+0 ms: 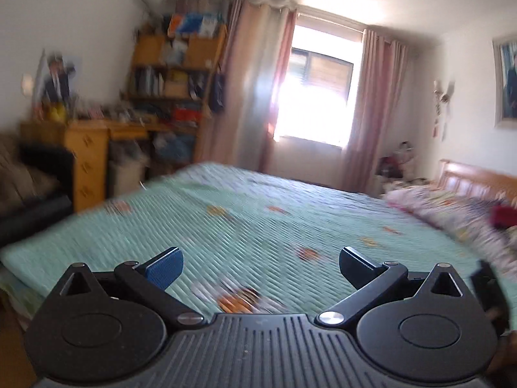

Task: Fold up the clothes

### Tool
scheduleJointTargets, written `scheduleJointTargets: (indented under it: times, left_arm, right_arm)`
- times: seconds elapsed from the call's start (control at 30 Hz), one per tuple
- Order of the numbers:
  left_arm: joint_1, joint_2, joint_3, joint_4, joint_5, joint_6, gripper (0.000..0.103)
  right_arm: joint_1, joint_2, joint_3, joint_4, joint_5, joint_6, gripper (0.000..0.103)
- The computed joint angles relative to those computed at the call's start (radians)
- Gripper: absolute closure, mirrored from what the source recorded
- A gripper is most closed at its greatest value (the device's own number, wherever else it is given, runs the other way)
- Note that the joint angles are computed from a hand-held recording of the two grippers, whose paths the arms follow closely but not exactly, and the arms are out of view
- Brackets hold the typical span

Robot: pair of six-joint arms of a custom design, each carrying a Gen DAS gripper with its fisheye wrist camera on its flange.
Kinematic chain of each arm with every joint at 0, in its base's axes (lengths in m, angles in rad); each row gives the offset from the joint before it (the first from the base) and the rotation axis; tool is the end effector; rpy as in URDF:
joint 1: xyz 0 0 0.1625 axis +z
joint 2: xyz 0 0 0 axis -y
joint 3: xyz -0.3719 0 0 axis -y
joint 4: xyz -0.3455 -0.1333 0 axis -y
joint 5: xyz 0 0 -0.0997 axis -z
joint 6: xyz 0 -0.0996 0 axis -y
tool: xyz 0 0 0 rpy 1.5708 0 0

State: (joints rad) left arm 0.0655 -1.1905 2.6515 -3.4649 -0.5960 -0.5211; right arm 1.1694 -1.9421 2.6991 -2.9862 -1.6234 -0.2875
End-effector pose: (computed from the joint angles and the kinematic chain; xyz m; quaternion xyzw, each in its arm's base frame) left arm -0.2751 -0.2342 0.1555 0.3190 0.8081 -0.4886 0.0809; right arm 0.0179 -0.2856 0.2541 -0.0623 -0.9440 0.2958 0.1326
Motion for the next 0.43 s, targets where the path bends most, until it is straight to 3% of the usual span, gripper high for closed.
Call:
scheduleJointTargets:
  times: [0.07, 0.1, 0.17, 0.2, 0.33, 0.43]
  left_arm:
    - [0.034, 0.052, 0.025, -0.139, -0.057, 0.017, 0.000]
    - [0.023, 0.096, 0.035, -0.167, -0.026, 0.019, 0.000]
    - [-0.034, 0.197, 0.046, -0.135, 0.122, -0.004, 0.000]
    - [-0.044, 0.231, 0.047, -0.132, 0.154, -0.006, 0.000]
    - [0.027, 0.254, 0.034, -0.233, 0.075, 0.008, 0.000]
    - [0.181, 0.176, -0.036, -0.115, -0.039, -0.010, 0.000]
  right_arm:
    - [0.033, 0.044, -0.006, -0.034, -0.033, 0.016, 0.001]
    - [0.050, 0.065, -0.009, -0.049, -0.050, 0.021, 0.001]
    - [0.080, 0.101, -0.015, -0.072, -0.082, 0.026, 0.001]
    - [0.089, 0.113, -0.017, -0.080, -0.092, 0.030, 0.001]
    - [0.114, 0.155, -0.025, -0.105, -0.127, 0.059, 0.001]
    - [0.116, 0.173, -0.024, -0.127, -0.131, 0.068, 0.001]
